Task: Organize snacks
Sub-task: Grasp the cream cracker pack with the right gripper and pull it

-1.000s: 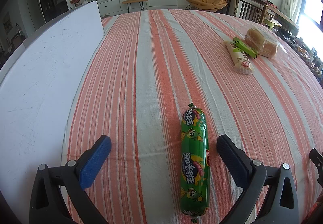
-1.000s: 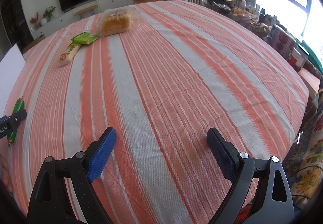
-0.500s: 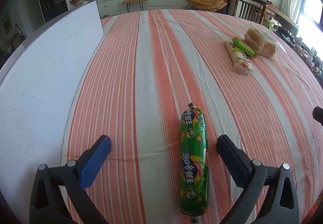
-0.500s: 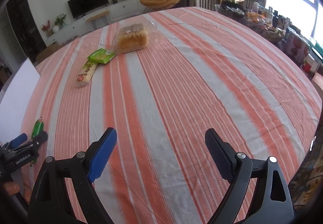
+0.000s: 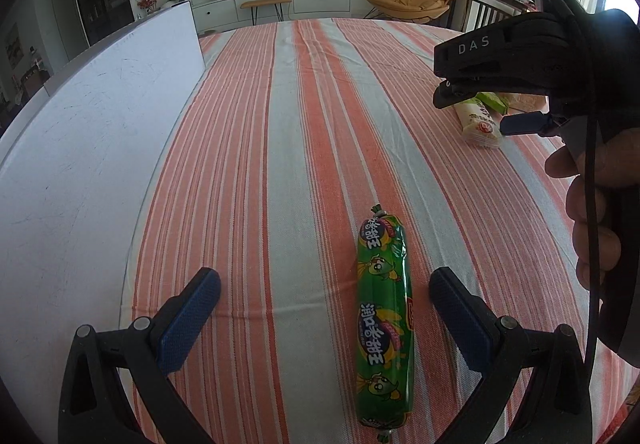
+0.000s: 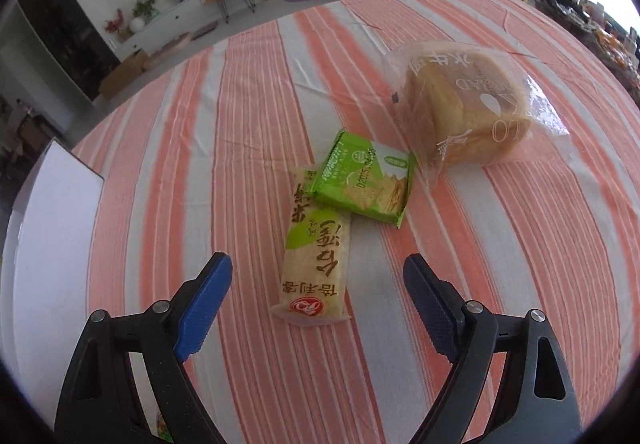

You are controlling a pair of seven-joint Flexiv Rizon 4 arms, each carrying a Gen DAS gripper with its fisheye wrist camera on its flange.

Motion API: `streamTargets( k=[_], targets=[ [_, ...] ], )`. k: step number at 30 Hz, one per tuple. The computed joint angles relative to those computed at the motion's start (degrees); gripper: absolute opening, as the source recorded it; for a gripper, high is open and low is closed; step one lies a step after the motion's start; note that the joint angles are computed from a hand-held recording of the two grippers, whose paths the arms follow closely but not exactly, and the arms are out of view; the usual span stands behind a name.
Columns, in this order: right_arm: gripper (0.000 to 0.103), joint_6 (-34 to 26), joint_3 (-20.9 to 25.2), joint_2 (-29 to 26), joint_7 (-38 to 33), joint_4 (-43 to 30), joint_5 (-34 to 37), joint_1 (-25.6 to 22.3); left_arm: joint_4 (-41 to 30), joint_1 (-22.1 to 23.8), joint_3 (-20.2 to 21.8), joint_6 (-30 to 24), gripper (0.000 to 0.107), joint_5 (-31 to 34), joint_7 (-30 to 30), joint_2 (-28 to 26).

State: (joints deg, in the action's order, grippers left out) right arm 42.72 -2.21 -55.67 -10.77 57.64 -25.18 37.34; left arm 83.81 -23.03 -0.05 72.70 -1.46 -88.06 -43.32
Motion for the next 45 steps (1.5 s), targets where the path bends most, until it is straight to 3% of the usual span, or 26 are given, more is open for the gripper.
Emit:
streamTargets(
  k=[3, 5, 10, 15, 19, 24, 27, 29, 30, 32, 34, 36, 42, 43, 44, 45],
  targets=[
    [0.036, -6.39, 0.6, -1.15, -5.01, -3.47, -0.74, 0.49, 0.41, 0.02, -0.04, 0.18, 0.103, 0.06, -0.05, 0.25],
    [0.031, -4.18, 1.45, 0.76, -6.51, -0.22, -0.03, 0.19, 0.28, -0.01, -0.04, 0.12, 0.103, 0.06, -0.07, 0.17],
    [0.031, -0.84, 3.64, 7.65, -10.97, 11.04, 0.16, 0.43, 0.3, 0.03, -0.07, 0.14, 0.103, 0.07, -0.05, 0.18],
    [0.031, 1.74, 4.36, 15.71, -10.11, 25.19, -3.09, 2.64, 0.3, 0.04, -0.08, 0.14, 0.103, 0.07, -0.03, 0.18],
    [0.031, 4.94, 4.1, 21.73, -3.86, 36.4, -9.89, 5.29, 0.27, 0.04, -0.08, 0.12, 0.103, 0.06, -0.02, 0.16],
    [0.031, 10.43, 4.72, 27.63, 7.71, 47.08, -16.93, 5.24, 0.29, 0.07, -0.1, 0.15, 0.103, 0.04, 0.01, 0.16],
    [0.033, 11.17, 6.04, 29.17, 10.79, 49.6, -18.91, 4.09, 0.4, 0.24, -0.33, 0.21, 0.103, -0.09, 0.18, 0.2],
    [0.048, 10.66, 7.31, 28.88, 9.98, 48.87, -17.76, 2.87, -0.24, 1.02, -1.51, -1.79, 0.103, -0.47, 2.09, 0.23],
    [0.061, 10.93, 7.71, 29.03, 9.85, 48.96, -17.32, 2.37, -0.73, 1.98, -2.8, -4.54, 0.103, -0.98, 4.34, 0.53],
    [0.06, 11.13, 8.49, 29.19, 9.22, 48.71, -15.97, 1.53, -0.21, 4.23, -5.71, -8.05, 0.102, -3.25, 8.07, 1.63],
    [0.06, 10.94, 9.73, 28.72, 7.03, 47.53, -12.75, 0.32, 2.41, 6.28, -8.4, -5.78, 0.101, -6.25, 10.32, 3.01],
    [0.06, 10.69, 10.24, 28.03, 5.92, 46.24, -9.9, -0.26, 2.84, 6.23, -8.5, -5.38, 0.098, -7.4, 11.24, 3.59],
    [0.061, 7.44, 10.49, 26.18, 3.98, 42.04, -4.57, -0.5, -2.03, 3.13, -4.89, -14.57, 0.074, -5.32, 11.45, 2.24],
    [0.059, 6.18, 10.53, 25.78, 3.22, 41.08, -4.06, -0.28, -1.84, 1.97, -3.65, -13.56, 0.067, -3.46, 11.04, 2.4],
    [0.054, 4.9, 10.36, 25.5, 2.78, 40.31, -3.94, 0.11, -1.04, 1.82, -3.79, -12.09, 0.047, -2.65, 11.7, 2.72],
    [0.031, 3.58, 10.2, 25.31, 2.56, 39.64, -3.82, 0.49, 0.14, 2.36, -4.81, -10.8, 0.036, -3.02, 12.6, 3.21]
  ],
)
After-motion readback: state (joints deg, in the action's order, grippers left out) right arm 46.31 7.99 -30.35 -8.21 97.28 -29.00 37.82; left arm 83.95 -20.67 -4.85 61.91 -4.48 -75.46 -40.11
